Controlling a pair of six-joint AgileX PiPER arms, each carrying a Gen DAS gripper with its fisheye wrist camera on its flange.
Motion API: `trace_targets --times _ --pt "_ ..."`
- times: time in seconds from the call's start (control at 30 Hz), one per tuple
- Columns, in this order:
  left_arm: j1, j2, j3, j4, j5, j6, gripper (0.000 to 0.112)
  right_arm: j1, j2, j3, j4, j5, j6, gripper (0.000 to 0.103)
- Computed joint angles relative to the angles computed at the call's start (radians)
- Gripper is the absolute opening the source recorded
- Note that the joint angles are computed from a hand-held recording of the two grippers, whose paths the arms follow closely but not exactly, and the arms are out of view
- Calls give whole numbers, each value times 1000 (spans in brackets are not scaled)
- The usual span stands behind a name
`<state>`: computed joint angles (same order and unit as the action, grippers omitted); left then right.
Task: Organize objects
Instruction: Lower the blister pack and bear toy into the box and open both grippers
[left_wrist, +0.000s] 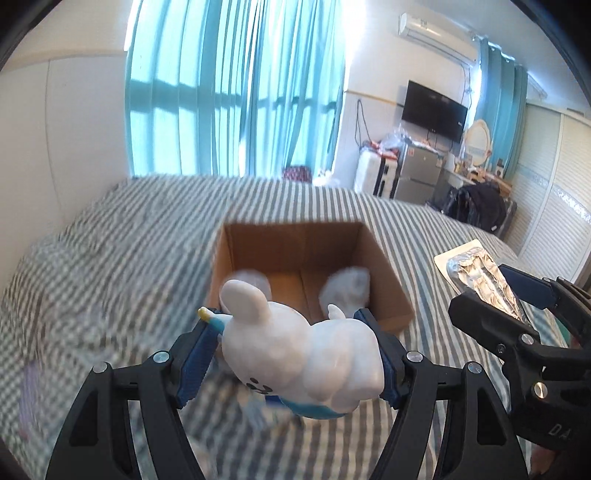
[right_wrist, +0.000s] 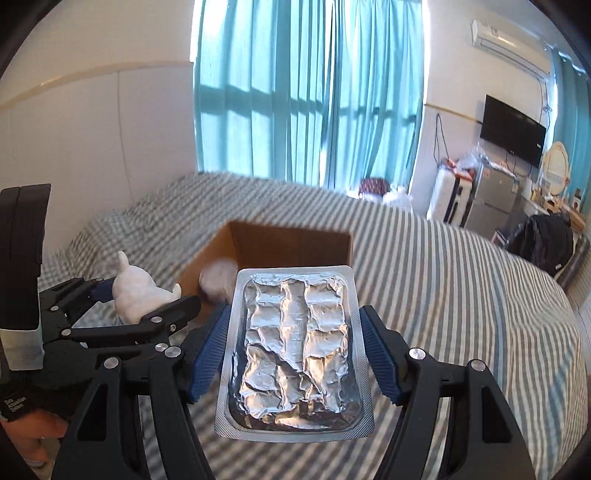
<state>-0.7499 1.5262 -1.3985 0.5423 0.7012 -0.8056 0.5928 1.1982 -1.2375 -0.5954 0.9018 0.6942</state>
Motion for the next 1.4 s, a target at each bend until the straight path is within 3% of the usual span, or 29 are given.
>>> trace_targets --times 0.1,0.43,0.7,0.9,1.0,1.07,1.4 --pt "55 84 -121 -54 -3 82 75 -115 85 -92 101 -81 -123 69" --pt "158 389 -478 -182 33 268 75 -313 369 -338 333 -214 -363 69" --pt "185 537 -593 -249 72 365 75 -386 526 -400 462 -272 -455 70" --pt "188 568 -608 -283 108 395 77 -433 547 -376 559 -307 -505 73" --pt "173 549 -596 -240 117 360 89 -436 509 -335 553 -339 -486 85" --pt "165 531 -587 -213 112 338 97 -431 488 -328 533 -340 -464 88" --pt "117 332 -501 -101 154 255 100 -341 316 -345 357 -216 -319 89"
